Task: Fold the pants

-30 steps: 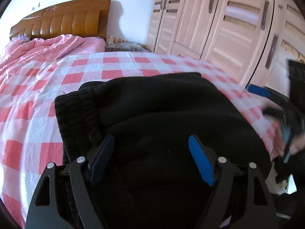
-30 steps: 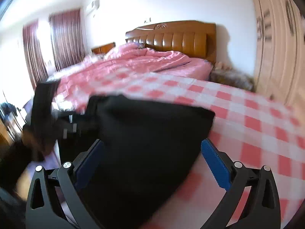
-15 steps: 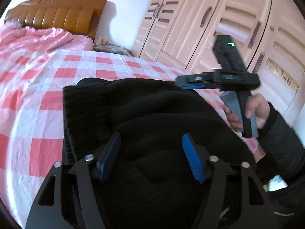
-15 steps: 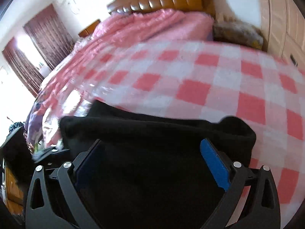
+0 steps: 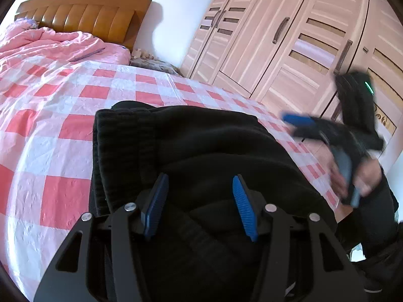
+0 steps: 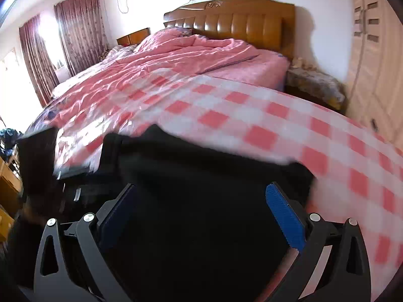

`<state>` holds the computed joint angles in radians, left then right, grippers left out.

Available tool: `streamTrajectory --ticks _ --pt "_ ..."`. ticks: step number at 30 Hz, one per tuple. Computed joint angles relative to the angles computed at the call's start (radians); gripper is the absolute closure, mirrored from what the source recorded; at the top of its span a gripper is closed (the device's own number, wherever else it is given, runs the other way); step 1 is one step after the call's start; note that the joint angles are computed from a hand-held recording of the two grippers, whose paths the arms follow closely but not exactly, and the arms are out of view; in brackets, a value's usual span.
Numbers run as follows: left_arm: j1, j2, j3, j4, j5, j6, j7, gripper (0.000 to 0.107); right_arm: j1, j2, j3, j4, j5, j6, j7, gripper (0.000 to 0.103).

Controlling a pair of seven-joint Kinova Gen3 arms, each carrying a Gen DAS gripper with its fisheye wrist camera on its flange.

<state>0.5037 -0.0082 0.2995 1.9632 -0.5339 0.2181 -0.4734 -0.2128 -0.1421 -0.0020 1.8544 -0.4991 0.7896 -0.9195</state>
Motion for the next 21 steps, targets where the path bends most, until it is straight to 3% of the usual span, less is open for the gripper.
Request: streamTrajectory --ticks 2,4,7,9,11,13,16,18,21 --pt "-0.001 0.000 0.003 0.006 -0.051 -0.008 0.055 0.054 -0.034 -0.038 0.030 0.093 0.027 0.008 0.005 0.005" --pt "0.000 0.001 0.003 0.005 -0.057 -0.006 0.062 0.054 -0.094 -0.089 0.118 0.182 -0.011 -0.036 0.059 0.004" --pt "0.008 0.005 0.002 -0.013 -0.032 0.026 0.034 0.054 -0.046 -0.117 0.168 0.224 -0.117 -0.026 0.118 0.004" --pt "0.013 0.005 -0.004 -0.019 0.006 0.037 0.002 0.054 0.043 -0.140 0.120 0.224 -0.120 -0.011 0.141 0.004" --pt "0.018 0.008 0.000 -0.028 -0.020 0.056 0.035 0.054 0.083 -0.195 0.095 0.246 -0.134 -0.011 0.177 0.004" --pt "0.034 0.016 0.005 -0.041 -0.096 0.090 0.116 0.054 0.103 -0.243 0.035 0.297 -0.152 -0.075 0.171 0.004" --pt "0.075 0.033 0.004 -0.068 -0.201 0.160 0.234 0.054 0.118 -0.282 -0.104 0.360 -0.075 -0.197 0.171 0.004" --pt "0.099 0.045 0.000 -0.093 -0.220 0.210 0.258 0.054 0.144 -0.281 -0.174 0.387 -0.053 -0.265 0.184 0.004" --pt "0.126 0.057 -0.011 -0.113 -0.236 0.247 0.278 0.054 0.162 -0.214 -0.144 0.361 -0.109 -0.252 0.199 0.005"
